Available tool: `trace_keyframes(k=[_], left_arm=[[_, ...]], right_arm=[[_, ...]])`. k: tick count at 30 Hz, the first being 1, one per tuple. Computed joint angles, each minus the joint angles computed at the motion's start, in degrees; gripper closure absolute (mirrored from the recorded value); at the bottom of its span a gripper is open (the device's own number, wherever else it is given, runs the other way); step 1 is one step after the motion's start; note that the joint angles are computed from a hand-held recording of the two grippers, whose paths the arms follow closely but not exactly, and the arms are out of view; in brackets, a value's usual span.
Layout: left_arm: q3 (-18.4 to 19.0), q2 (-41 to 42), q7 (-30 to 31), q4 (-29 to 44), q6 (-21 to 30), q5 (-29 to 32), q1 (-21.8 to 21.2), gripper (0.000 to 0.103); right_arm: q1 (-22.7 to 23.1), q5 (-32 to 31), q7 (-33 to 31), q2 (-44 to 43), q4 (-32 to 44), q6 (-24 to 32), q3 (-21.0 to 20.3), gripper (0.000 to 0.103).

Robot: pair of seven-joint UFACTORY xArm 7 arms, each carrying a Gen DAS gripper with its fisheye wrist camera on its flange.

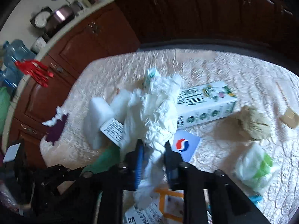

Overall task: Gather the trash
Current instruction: 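Grasp the green towel with the left tool while the right tool grasps crumpled tissue, then carry towel and tissue to the white bucket and open both tools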

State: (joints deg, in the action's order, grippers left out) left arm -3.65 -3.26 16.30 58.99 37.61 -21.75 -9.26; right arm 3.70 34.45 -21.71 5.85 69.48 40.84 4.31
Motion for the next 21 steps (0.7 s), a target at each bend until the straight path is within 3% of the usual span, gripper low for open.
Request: trace_keyframes(k=[5, 10, 15, 21], left_arm=[[-0.4, -3.4, 0.6, 1.6, 1.0, 0.6, -1.1, 0.066], [-2.0, -2.4, 2.8, 6.9, 3.4, -2.3, -4.6, 0.066], [-6.2, 5.1, 1.9, 17.9, 7.2, -2.4, -9.3, 0.066], [-11.3, 19.3, -1.8, 35.7, 11.2, -0.3, -15.7, 0.066]], right_arm=[[-2.2, 7.0, -6.4, -10.3, -7.6, -1.2, -3.1, 0.087], [-4.4, 4.2, -5.5, -20.5, -14.5, -1.9, -9.0, 0.087], [-10.8, -5.0, -0.3, -28.2, -20.0, -4.1, -14.4, 0.087], [-20.2, -16.2, 6.3, -28.2, -22.0, -4.2, -19.2, 0.087]])
